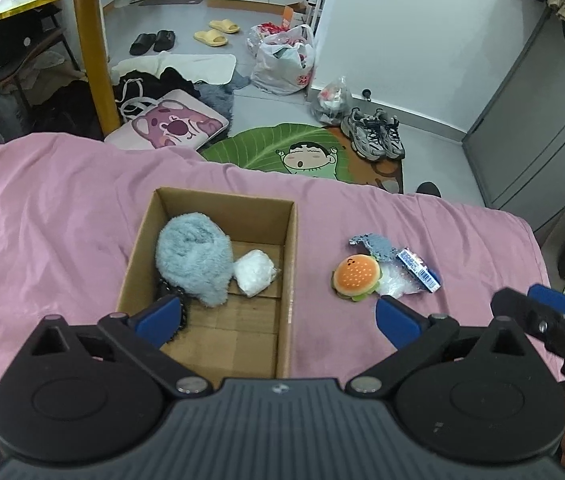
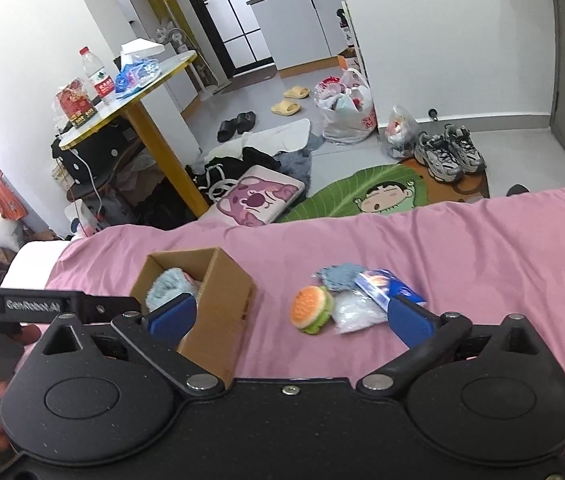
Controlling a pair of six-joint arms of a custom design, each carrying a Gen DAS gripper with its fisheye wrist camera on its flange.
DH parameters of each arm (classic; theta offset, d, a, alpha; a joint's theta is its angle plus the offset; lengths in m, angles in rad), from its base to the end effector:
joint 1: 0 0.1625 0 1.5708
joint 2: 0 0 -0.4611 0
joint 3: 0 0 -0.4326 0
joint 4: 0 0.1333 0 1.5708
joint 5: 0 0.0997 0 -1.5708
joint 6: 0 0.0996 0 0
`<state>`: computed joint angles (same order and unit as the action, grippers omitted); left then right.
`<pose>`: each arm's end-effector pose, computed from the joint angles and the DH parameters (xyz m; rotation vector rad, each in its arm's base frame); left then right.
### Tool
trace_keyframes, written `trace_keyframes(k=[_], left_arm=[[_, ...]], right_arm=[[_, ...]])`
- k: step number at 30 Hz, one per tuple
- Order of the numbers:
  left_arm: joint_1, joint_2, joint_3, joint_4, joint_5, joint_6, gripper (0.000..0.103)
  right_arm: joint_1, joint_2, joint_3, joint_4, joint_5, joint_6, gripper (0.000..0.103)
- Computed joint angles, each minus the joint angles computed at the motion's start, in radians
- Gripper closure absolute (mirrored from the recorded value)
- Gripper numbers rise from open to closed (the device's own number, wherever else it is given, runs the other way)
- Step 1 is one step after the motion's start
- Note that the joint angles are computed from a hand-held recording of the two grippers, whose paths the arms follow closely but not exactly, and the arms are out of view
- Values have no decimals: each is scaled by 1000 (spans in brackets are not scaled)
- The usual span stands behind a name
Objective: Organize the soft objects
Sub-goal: 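Move the left gripper to the burger plush while the right moves to the blue tissue pack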
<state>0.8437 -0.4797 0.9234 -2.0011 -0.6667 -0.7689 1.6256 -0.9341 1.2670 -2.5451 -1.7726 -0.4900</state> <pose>-0.4393 -0.8120 0.1267 -0.0416 2.3590 -0.7676 0.1582 -0.8138 0.3734 0.6380 -2.6210 0.8155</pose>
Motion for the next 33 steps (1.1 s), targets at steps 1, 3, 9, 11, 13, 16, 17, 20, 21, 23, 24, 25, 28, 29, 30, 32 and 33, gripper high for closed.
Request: trace_keyframes(k=[1,3,9,11,13,16,17,20,21,23,24,25,28,29,30,32,33], left_arm=[[-2,7,-10,12,2,-13,0],[-4,19,-27,23,5,-24,0],[-8,52,-66,45,19,-66,0],[-8,66,-85,55,21,-67,1],[-6,79,-99,50,18,-61,1],[-5,105,-136,55,17,-45,1],[-4,113,-145,48,15,-36,1],[1,141,-183,39,-1,-14,3],[3,151,-198,45,-5,-12,3],[7,169,-224,44,-11,1,3],[8,180,-239,44,-13,7,3],[10,188,-249,44,-15,12,4],[14,218,-297,57,-26,23,10],[16,229,-315,66,-31,24,12],[17,239,-332,74,-36,23,12],[21,260,-365,82,-43,32,16],[23,273,-387,93,-45,34,17]], right_arm=[[-4,-2,-2,7,0,-6,0],[-12,-5,-5,24,3,-15,0],[-31,-5,-22,51,-1,-25,0],[-35,-1,-31,53,-8,-22,0],[-40,0,-34,54,-6,-18,0],[-46,2,-36,43,-7,-25,0],[-48,4,-38,38,-6,-32,0],[-50,12,-47,35,-13,-42,1],[-51,16,-52,38,-18,-42,1],[-54,22,-64,50,-18,-43,2],[-56,26,-70,54,-19,-44,4],[-57,30,-76,59,-23,-43,5],[-62,44,-101,80,-30,-37,8],[-63,50,-113,91,-31,-34,9],[-65,55,-122,98,-30,-30,10],[-69,64,-140,110,-29,-23,12],[-71,70,-150,116,-29,-25,14]])
